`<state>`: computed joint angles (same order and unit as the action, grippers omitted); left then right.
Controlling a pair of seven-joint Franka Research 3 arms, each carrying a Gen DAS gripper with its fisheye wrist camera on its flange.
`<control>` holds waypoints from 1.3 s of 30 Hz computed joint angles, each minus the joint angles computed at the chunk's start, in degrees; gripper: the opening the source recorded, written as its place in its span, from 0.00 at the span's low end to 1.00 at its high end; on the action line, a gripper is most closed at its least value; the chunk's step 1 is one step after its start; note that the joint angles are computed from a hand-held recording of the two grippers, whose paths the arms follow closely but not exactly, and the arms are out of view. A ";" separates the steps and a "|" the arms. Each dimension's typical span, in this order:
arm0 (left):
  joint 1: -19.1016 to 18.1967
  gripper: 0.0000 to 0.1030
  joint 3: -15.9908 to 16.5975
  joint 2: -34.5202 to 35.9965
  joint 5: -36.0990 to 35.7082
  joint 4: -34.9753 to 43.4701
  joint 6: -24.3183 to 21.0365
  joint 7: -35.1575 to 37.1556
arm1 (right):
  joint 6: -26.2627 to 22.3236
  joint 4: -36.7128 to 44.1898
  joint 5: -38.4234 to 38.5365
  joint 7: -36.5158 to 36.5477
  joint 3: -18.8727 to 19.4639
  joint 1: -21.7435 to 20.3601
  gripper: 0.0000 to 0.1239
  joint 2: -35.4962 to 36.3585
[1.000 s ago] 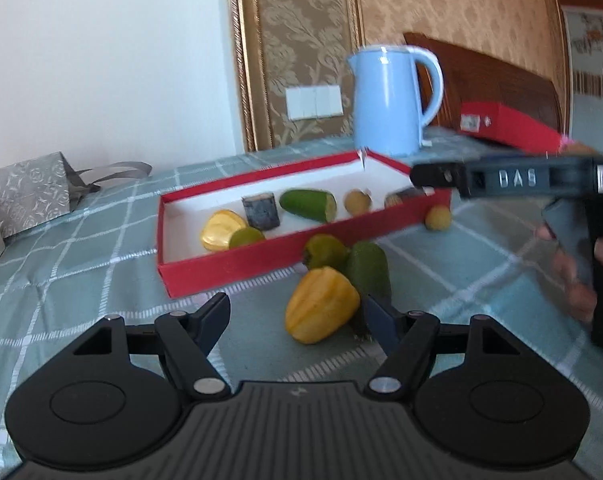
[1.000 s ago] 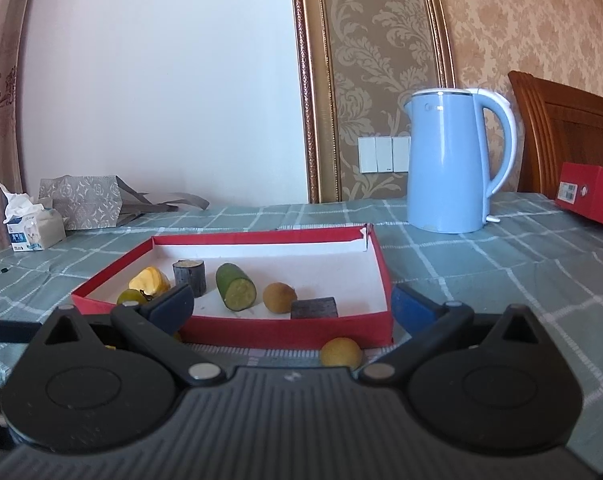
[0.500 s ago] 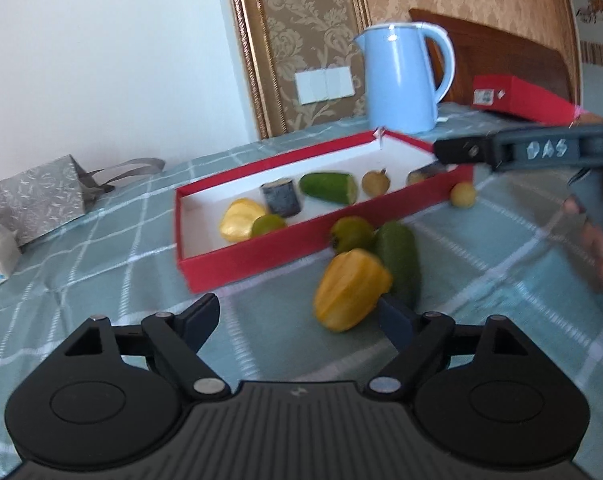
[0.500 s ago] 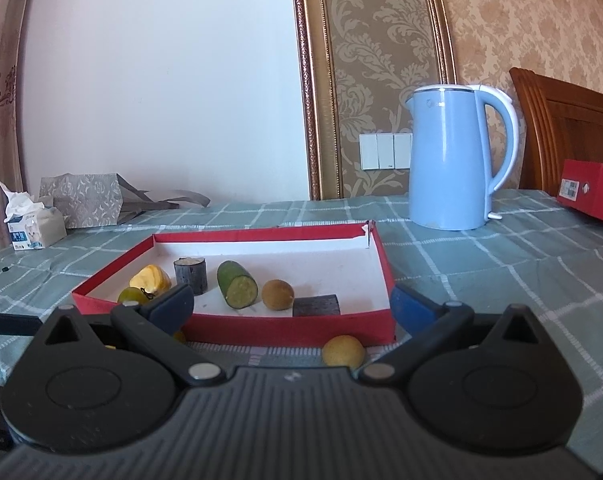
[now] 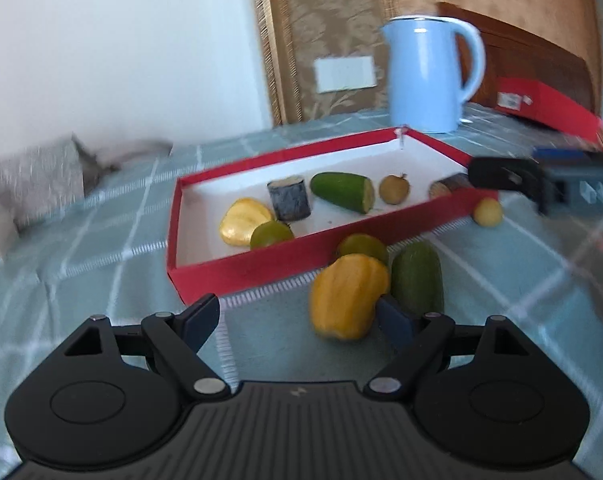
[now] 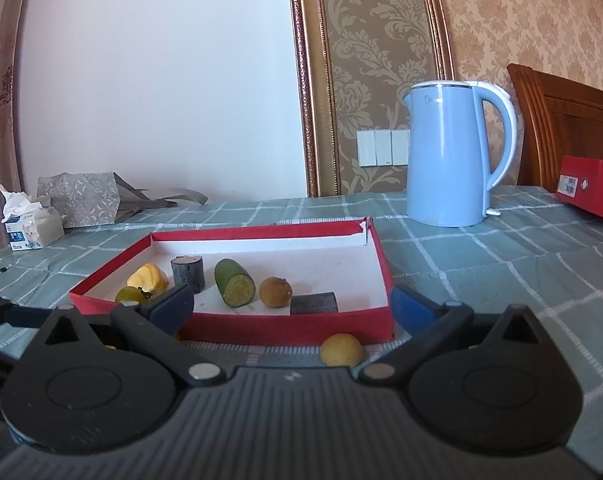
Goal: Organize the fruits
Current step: 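Move the left gripper toward the yellow star-fruit piece on the table, then close the left gripper around the yellow star-fruit piece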
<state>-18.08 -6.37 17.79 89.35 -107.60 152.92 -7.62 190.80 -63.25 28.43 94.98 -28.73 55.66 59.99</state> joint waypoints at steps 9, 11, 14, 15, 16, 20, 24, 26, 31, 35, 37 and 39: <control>-1.03 0.82 -0.42 1.10 1.27 1.64 -1.58 -1.11 | 0.59 -0.36 1.07 0.51 0.78 -0.52 0.83 -0.36; -0.88 0.82 -0.27 1.18 0.53 1.79 -0.77 -1.40 | 1.02 -0.37 1.53 0.27 0.41 -0.26 0.83 -0.18; -0.74 0.82 -0.04 1.46 -0.72 2.08 0.04 -1.34 | 0.38 -0.19 1.08 -0.49 1.77 -0.98 0.83 -0.53; -0.74 0.82 -0.01 1.78 -1.90 2.41 -0.27 -0.82 | 0.42 -0.26 1.04 -0.50 1.65 -0.88 0.83 -0.53; -0.82 0.82 0.08 2.03 -2.99 2.66 -0.65 -0.31 | 0.65 -0.32 1.11 -0.48 1.40 -0.71 0.83 -0.46; -0.59 0.82 0.67 2.62 -6.73 3.14 0.33 0.64 | 0.78 -0.39 1.27 -1.21 2.15 -0.99 0.83 -0.70; -0.35 0.83 1.46 2.76 -8.71 3.04 2.39 0.24 | 0.85 -0.37 1.54 -1.38 2.01 -0.89 0.83 -0.67; -0.68 0.83 1.76 2.84 -8.98 3.15 2.25 0.16 | 0.70 -0.24 1.46 -1.57 2.35 -1.10 0.83 -0.73; -1.25 0.80 2.16 2.93 -8.57 3.28 1.91 -0.59 | 0.69 -0.11 1.54 -1.44 2.06 -0.98 0.83 -0.55; -0.95 0.49 2.01 2.92 -9.29 3.11 3.09 -0.03 | 0.73 -0.22 1.25 -1.58 2.59 -1.28 0.83 -0.73; -2.03 0.42 2.14 3.21 -8.62 3.58 0.49 0.93 | 0.81 -0.17 1.15 -1.81 2.92 -1.46 0.83 -0.76; -1.90 0.41 2.10 3.22 -8.48 3.55 1.05 0.87 | 0.95 -0.32 1.03 -2.20 3.34 -1.62 0.83 -0.92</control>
